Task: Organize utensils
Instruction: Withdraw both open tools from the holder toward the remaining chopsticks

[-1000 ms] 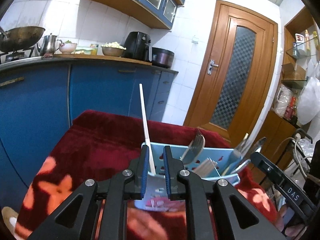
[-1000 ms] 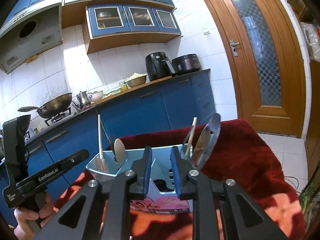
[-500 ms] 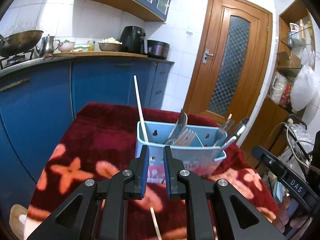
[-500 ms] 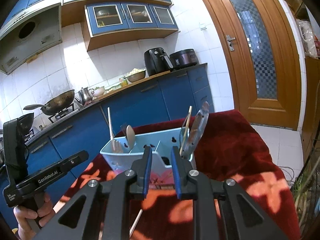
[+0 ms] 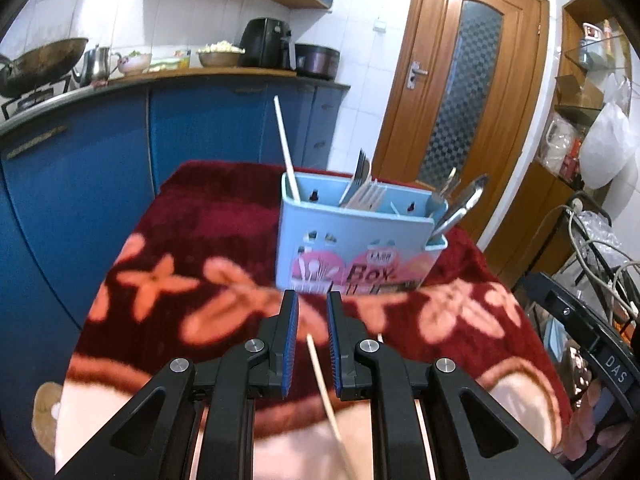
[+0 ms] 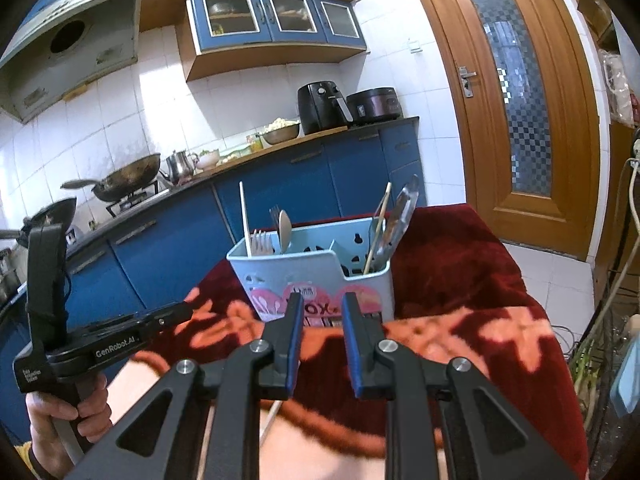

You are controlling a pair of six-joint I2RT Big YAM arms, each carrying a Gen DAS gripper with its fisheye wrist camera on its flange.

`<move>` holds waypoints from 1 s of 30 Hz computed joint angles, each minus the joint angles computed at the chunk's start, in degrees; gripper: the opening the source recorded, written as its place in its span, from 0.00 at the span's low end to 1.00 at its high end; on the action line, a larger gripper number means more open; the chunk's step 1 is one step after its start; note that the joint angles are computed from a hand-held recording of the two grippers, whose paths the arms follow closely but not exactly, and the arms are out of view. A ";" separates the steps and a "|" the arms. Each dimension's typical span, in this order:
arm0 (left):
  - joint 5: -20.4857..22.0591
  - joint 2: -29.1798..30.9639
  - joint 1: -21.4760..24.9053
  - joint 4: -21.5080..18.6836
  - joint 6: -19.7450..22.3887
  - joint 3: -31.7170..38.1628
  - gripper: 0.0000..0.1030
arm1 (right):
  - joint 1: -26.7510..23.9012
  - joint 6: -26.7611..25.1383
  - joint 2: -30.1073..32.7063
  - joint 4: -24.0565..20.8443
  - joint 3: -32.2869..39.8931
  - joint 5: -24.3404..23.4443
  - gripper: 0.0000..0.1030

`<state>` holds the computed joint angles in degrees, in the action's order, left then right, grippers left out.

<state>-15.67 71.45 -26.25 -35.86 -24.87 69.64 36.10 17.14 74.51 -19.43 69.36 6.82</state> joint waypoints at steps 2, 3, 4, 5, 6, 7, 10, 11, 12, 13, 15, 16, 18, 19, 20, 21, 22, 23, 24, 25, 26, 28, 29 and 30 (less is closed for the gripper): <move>0.53 -0.36 -0.07 -1.11 -0.57 -0.47 0.14 | 0.30 0.09 -0.43 -0.40 -0.53 0.37 0.21; 0.64 -0.46 -0.12 -1.47 -0.68 -0.63 0.14 | 0.39 0.24 -0.73 -0.75 -0.88 0.42 0.21; 0.75 -0.58 -0.17 -1.91 -0.79 -0.84 0.14 | 0.40 0.36 -0.94 -1.11 -1.11 0.41 0.22; 0.89 -0.73 -0.23 -2.27 -0.92 -1.14 0.14 | 0.44 0.53 -1.10 -1.48 -1.30 0.39 0.22; 1.15 -0.87 -0.28 -2.77 -1.15 -1.42 0.14 | 0.51 0.71 -1.20 -1.76 -1.51 0.39 0.22; 1.42 -0.97 -0.27 -3.05 -1.29 -1.62 0.14 | 0.57 1.03 -1.32 -2.17 -1.79 0.24 0.23; 2.16 -1.37 -0.29 -3.94 -2.29 -2.49 0.14 | 0.41 1.96 -1.66 -3.14 -2.71 -1.56 0.24; 2.27 -1.54 -0.33 -4.21 -2.70 -2.89 0.14 | 0.39 2.21 -1.67 -3.26 -2.92 -1.84 0.24; 2.37 -1.58 -0.29 -4.45 -2.83 -3.02 0.14 | 0.41 2.49 -1.72 -3.55 -3.24 -2.08 0.24; 2.44 -1.66 -0.31 -4.76 -3.03 -3.31 0.14 | 0.45 2.67 -1.77 -3.84 -3.58 -2.18 0.24; 2.68 -1.77 -0.30 -5.41 -3.35 -3.71 0.14 | 0.49 3.07 -1.92 -4.07 -4.29 -2.35 0.24; 2.85 -1.80 -0.28 -5.80 -3.58 -3.90 0.14 | 0.56 3.26 -2.04 -4.16 -4.57 -2.38 0.24; 3.19 -1.71 -0.29 -6.66 -4.07 -4.14 0.14 | 0.52 3.84 -2.22 -4.37 -5.24 -2.73 0.24; 3.32 -1.60 -0.28 -7.03 -4.21 -4.10 0.14 | 0.51 4.00 -2.28 -4.41 -5.43 -2.79 0.24; 3.50 -1.42 -0.28 -7.45 -4.44 -4.11 0.14 | 0.42 4.14 -2.38 -4.44 -5.70 -2.97 0.24; 3.90 -1.22 -0.26 -7.90 -4.73 -4.10 0.14 | 0.34 4.34 -2.46 -4.59 -6.01 -3.12 0.24; 4.43 -1.01 -0.20 -8.25 -4.90 -4.06 0.14 | 0.26 4.45 -2.46 -4.74 -6.11 -3.23 0.24; 5.07 -0.76 -0.14 -8.62 -5.10 -4.02 0.14 | 0.14 4.55 -2.50 -4.82 -6.30 -3.40 0.24; 5.41 -0.60 -0.13 -8.78 -5.25 -4.03 0.14 | 0.05 4.73 -2.60 -4.90 -6.60 -3.51 0.24; 5.96 -0.32 -0.13 -9.00 -5.44 -3.99 0.14 | -0.02 4.87 -2.71 -4.99 -6.78 -3.59 0.24; 6.48 -0.03 -0.15 -9.14 -5.58 -3.95 0.14 | -0.12 4.98 -2.72 -5.04 -6.88 -3.68 0.24; 7.21 0.47 -0.30 -9.24 -5.60 -3.80 0.14 | -0.33 5.41 -2.89 -5.08 -7.37 -3.90 0.24; 7.57 0.73 -0.40 -9.23 -5.64 -3.70 0.14 | -0.44 5.61 -3.00 -5.17 -7.60 -4.06 0.24; 7.86 0.82 -0.40 -9.20 -5.61 -3.70 0.14 | -0.57 5.73 -2.97 -5.31 -7.67 -4.29 0.24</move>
<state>-7.81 72.27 -26.65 -45.06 -30.48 65.94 35.53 22.87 71.55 -24.74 61.69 2.52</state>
